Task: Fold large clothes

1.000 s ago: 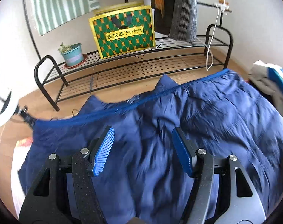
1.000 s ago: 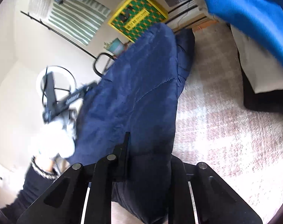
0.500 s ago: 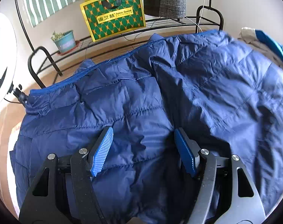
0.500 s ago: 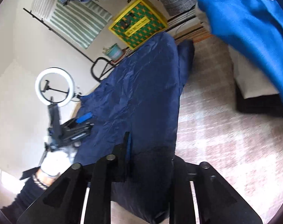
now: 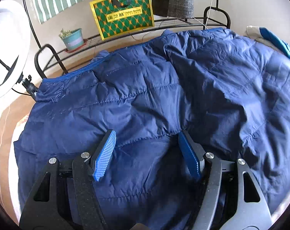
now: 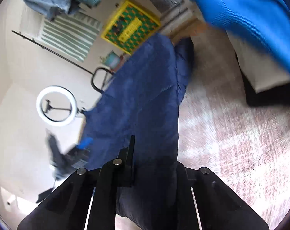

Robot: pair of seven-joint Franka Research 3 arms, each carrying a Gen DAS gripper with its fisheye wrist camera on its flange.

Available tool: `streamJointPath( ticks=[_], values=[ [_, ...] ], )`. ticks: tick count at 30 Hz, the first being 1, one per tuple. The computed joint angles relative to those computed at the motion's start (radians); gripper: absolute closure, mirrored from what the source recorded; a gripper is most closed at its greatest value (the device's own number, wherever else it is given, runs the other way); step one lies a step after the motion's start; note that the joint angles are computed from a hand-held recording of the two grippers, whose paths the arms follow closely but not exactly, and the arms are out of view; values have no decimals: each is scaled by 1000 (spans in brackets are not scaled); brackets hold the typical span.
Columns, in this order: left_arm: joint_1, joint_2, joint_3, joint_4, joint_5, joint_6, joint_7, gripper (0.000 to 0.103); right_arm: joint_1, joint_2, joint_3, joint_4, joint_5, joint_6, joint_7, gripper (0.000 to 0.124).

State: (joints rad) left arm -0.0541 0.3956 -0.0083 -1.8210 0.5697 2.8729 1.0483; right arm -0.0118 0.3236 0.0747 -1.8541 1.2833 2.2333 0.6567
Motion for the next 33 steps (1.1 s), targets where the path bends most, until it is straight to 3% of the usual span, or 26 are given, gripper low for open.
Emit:
streamJointPath(
  ticks=[6,9,14,19,23,29,33],
  values=[
    [88,-63,-80,-78,-166,35,100,32,86,-130,13,-46,-41,163,-68,115],
    [134,-169,-102,-202,-246,115,139,32,132,-164,20,-38,-68,206,-87,115],
    [189,-374,-91,-413,-401,208,236,32,207,-215,35,-47,-123,271,-119,115],
    [218,-582,-3,-618,-406,253,214,32,293,-252,58,-71,-221,348,-132,115],
    [303,-691,11,-740,-357,277,150,32,366,-255,86,-75,-312,422,-114,115],
    [271,-781,161,-859,-398,293,174,32,482,-191,136,-49,-531,533,-37,115],
    [297,-811,193,-906,-414,303,195,32,550,-133,156,-34,-678,577,60,115]
  ],
)
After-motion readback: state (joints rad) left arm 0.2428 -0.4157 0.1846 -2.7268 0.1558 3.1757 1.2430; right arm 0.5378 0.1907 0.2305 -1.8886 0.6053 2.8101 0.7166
